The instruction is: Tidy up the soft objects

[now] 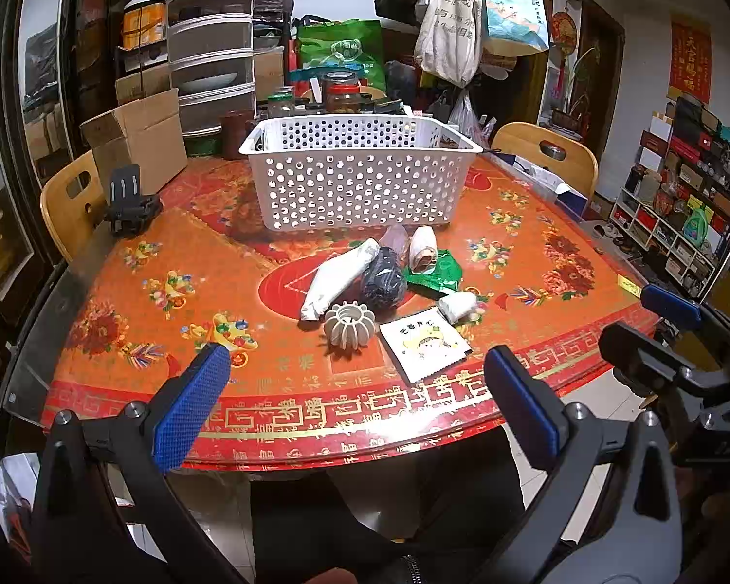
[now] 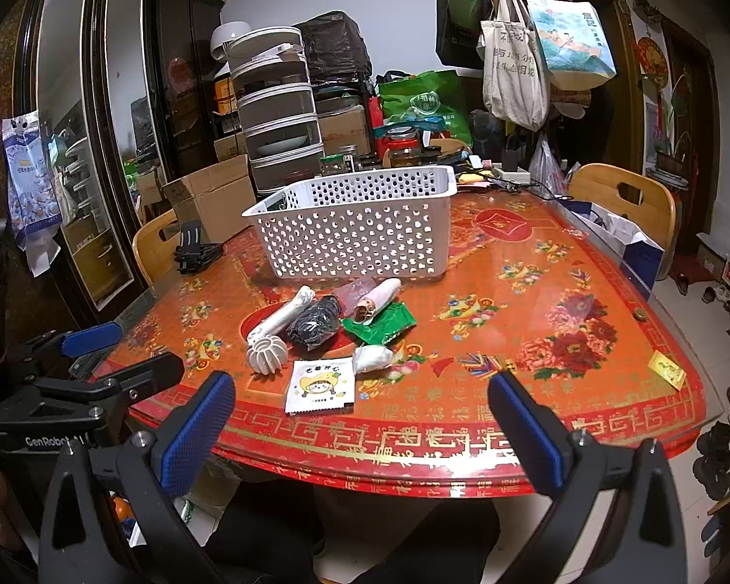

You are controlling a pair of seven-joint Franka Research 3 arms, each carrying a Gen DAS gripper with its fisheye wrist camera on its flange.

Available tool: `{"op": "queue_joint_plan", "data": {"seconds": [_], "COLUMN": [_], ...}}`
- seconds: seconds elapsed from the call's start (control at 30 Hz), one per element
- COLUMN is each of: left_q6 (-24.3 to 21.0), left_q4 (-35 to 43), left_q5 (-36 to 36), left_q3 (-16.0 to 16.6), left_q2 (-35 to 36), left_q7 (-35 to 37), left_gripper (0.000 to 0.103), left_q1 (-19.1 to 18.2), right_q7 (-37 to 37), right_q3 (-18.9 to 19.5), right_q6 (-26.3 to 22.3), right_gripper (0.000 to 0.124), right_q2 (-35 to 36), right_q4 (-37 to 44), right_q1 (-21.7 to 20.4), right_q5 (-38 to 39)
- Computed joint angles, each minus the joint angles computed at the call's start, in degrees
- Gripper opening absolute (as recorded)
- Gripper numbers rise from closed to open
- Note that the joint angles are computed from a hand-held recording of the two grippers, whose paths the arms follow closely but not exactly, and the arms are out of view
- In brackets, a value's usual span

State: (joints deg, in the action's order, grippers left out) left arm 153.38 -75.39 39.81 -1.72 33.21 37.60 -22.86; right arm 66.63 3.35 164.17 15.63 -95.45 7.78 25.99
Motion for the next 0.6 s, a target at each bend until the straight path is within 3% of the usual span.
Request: {"op": "queue_joint_plan", "data": {"seconds": [0.1, 0.2, 0.3, 0.33, 0.43, 0.47, 0.53, 0.6], "left_q6": [-0.06, 2.82, 2.53, 1.35, -3.22, -2.55, 0.67, -0.11], "left_q4": [0.58, -0.60, 2.30, 3.80, 9.24, 9.66, 10.07, 13.56], "left_q5": [1.15, 2.67, 1.86, 0.51, -5.58, -7.64, -12.57, -14.10], "left_q3": [0.93, 2.00, 2.53, 1.77, -1.78, -2.85, -5.67, -4.67], "left_q2": [0.35, 0.30, 3.13, 4.45, 9.15, 10.06, 12.01, 14.70], "left_q7": [-0.73, -3.42, -4.14, -2.53, 5.98, 8.17, 12.67, 14.43], "left_gripper": [0.103, 0.103, 0.103, 0.103, 0.103, 0.103, 0.103, 0.103], "left_q1": [-0.35, -0.11, 0.81, 1.67, 4.49, 5.54, 8.04, 7.02], "right_q7": [0.25, 1.54, -3.28, -3.78, 3.61, 4.08, 1.87, 1.85], "right_q3": [-0.12, -0.60, 2.89, 2.96, -3.19, -2.95, 1.22, 1.77], "right_q6": [0.05, 2.62, 7.77, 9.20, 10.48, 9.09, 6.83, 4.51], "right_gripper": [0.103, 0.103, 0.103, 0.103, 0.103, 0.103, 0.099, 0.093], "right_q2": [0.02, 0.19, 1.16, 1.77, 4.87, 6.43, 9.10, 11.69], "right_q4": [0.00, -0.97, -1.57, -1.48, 0.14, 1.81, 4.57, 7.55], "right_q1": [0.11, 0.98, -1.32, -1.27, 3.31, 2.73, -0.82, -1.42], "right_q5": [-0.14, -1.21, 3.59, 4.14, -2.48, -2.98, -0.95, -0.91]}}
